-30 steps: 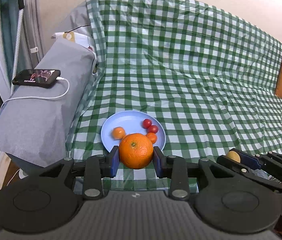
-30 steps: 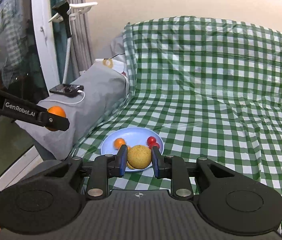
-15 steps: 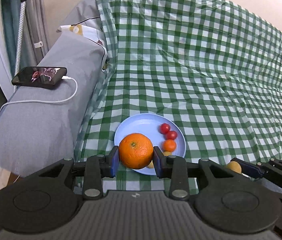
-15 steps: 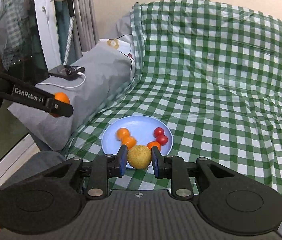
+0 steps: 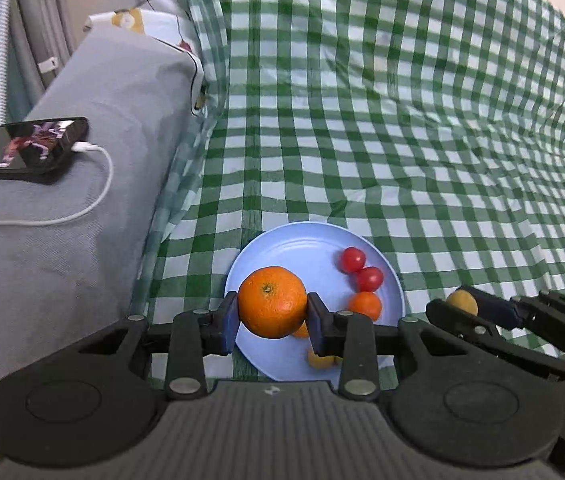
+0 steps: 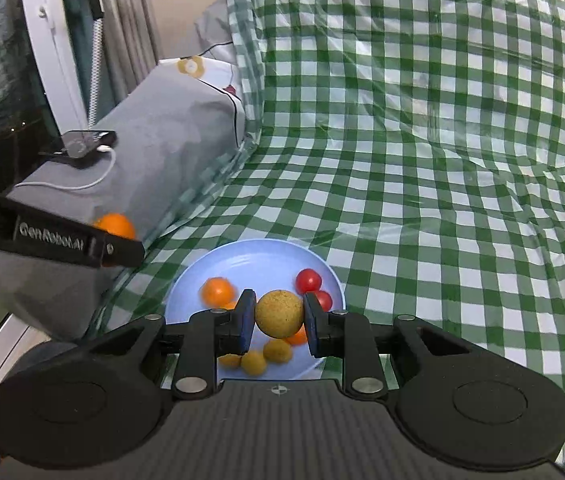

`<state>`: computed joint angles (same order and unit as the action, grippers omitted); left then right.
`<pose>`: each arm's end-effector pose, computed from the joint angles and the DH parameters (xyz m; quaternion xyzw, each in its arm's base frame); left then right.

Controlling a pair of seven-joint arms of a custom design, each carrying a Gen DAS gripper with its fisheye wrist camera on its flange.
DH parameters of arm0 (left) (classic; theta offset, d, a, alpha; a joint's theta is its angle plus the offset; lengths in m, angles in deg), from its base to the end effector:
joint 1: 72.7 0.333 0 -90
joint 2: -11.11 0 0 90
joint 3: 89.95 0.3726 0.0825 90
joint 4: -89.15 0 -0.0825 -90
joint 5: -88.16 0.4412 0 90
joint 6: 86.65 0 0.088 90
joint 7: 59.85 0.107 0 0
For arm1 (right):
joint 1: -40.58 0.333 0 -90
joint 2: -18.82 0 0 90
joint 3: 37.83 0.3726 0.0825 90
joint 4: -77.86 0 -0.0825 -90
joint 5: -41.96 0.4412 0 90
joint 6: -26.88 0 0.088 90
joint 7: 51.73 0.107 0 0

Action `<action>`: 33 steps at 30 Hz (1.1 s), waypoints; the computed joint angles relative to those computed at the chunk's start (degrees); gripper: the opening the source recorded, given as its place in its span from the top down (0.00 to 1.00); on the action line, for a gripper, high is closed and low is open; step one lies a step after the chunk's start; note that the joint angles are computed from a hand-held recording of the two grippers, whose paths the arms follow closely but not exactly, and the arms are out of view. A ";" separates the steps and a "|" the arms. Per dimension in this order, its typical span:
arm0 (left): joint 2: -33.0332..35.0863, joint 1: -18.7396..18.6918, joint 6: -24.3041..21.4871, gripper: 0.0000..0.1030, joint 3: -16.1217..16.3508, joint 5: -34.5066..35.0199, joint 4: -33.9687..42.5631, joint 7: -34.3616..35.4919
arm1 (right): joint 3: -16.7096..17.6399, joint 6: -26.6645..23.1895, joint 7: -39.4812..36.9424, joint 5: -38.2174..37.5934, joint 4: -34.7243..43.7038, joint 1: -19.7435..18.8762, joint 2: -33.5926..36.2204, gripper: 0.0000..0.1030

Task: Organize fruits
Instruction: 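Carry the orange and yellow fruit over the blue plate with both tools, then open both tools to drop the orange and yellow fruit onto the plate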

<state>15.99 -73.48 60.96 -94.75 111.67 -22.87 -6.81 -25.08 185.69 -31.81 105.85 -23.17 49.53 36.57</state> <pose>0.6706 -0.0708 0.5231 -0.7571 0.5809 -0.1785 0.2396 0.7098 0.2217 0.4784 -0.7882 0.3983 -0.1300 0.4507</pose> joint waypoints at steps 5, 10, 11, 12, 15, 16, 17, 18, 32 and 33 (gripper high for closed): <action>5.32 0.17 -1.06 0.62 0.56 -1.15 4.57 2.85 | -0.35 -0.47 4.98 -6.18 4.95 1.01 4.98 0.74; 10.09 -0.17 -3.11 0.62 1.43 -2.65 8.95 4.85 | 0.53 -1.53 10.55 -13.77 9.50 1.02 9.82 0.74; 10.88 -0.26 -3.46 0.62 1.60 -2.83 9.70 5.23 | 0.77 -1.45 11.55 -15.14 10.24 1.08 10.65 0.74; 11.70 -0.37 -3.83 0.62 1.79 -2.92 10.45 5.52 | 1.02 -1.44 12.50 -16.44 11.03 1.07 11.48 0.74; 13.76 -0.61 -4.58 0.62 2.22 -3.28 12.36 6.42 | 1.66 -1.81 15.33 -20.09 13.34 1.07 13.75 0.74; 14.37 -0.67 -4.81 0.62 2.33 -3.41 12.94 6.74 | 1.82 -1.84 16.10 -21.36 14.14 1.14 14.50 0.74; 14.88 -0.67 -4.81 0.62 2.41 -3.62 13.38 7.11 | 2.00 -1.77 16.77 -22.52 14.76 1.17 15.13 0.74; 15.20 -0.67 -4.59 0.62 2.50 -3.72 13.60 7.45 | 2.35 -1.74 17.17 -23.41 15.23 1.02 15.65 0.74; 8.92 -1.67 -4.30 0.00 3.52 1.18 7.47 3.19 | 4.88 -0.37 16.79 -26.24 6.95 -2.28 9.36 0.13; 7.73 -1.62 -4.21 0.00 3.32 1.22 6.21 2.24 | 4.88 0.12 16.40 -25.57 5.40 -2.43 8.12 0.11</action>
